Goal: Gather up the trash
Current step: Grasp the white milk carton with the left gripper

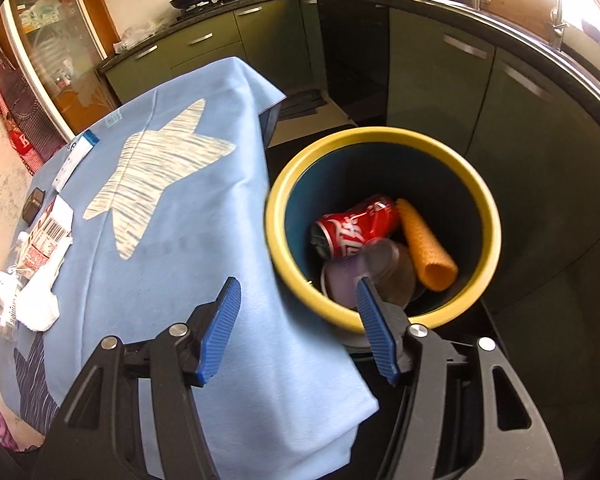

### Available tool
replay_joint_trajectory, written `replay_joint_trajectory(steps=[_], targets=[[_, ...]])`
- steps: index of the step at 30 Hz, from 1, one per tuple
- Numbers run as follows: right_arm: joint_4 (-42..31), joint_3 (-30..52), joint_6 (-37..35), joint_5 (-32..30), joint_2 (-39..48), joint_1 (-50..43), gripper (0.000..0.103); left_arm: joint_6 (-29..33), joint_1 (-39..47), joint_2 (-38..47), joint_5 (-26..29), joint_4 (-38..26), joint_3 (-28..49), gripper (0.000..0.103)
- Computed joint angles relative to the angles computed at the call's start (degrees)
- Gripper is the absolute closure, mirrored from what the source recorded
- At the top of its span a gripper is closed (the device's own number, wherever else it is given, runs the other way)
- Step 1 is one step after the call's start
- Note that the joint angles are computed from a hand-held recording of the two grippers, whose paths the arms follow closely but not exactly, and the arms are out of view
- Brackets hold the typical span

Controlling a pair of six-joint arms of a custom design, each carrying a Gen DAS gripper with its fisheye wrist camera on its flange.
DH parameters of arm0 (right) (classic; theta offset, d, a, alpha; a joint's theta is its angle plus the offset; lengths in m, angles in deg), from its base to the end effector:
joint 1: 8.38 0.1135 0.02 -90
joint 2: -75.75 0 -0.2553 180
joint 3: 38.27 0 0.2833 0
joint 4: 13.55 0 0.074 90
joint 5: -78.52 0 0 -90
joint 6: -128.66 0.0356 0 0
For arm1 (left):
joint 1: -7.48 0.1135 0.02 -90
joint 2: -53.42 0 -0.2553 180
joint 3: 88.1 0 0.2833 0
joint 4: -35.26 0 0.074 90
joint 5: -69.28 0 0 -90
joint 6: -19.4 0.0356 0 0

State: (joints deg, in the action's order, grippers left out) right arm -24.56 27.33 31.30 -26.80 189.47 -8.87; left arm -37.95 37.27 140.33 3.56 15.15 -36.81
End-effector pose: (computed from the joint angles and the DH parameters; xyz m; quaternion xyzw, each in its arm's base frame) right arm 0.3675 0.0063 0.0433 -0.0927 0.9515 0.1101 0.2719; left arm 0.2646 0.1346 0.1155 0.0853 0.9324 -0.0226 0.3505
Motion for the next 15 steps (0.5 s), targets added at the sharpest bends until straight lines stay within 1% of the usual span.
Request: replay_joint_trajectory(steps=[2,4,5,7,12,15], targets=[[0.3,-0.2,0.7,-0.4,0.1,0.6,0.046,1.6,-1.4,3.4,-1.4,-1.1,2.8,0.005],[1.0,-0.9,1.5,-1.2,-0.2,0.9,0.046,3.6,-2.8,7.4,-2.2,-3.7,6.7,0.005],[1.2,-1.3,1.7,-1.4,-0.4,1.2,0.046,5.1,-3.5,10.1,-2.2,-6.2,9.5,0.005],[1.8,-2.0,2.2,-1.9,-0.7,1.8,0.046,6.4,-4.7,13.8,-3.4,-9.2,13.6,0.005],[2.5,-3.2,3.3,-3.5,-1.5,2.6,0.045,7.5,-6.7,23.0,-5.2,-16.4,23.8,0.005],[2.6,-3.2,3.7,-4.1,-1.5,3.2,0.044,7.8,-7.9,26.8,-6.6,-19.0,27.6,0.005]])
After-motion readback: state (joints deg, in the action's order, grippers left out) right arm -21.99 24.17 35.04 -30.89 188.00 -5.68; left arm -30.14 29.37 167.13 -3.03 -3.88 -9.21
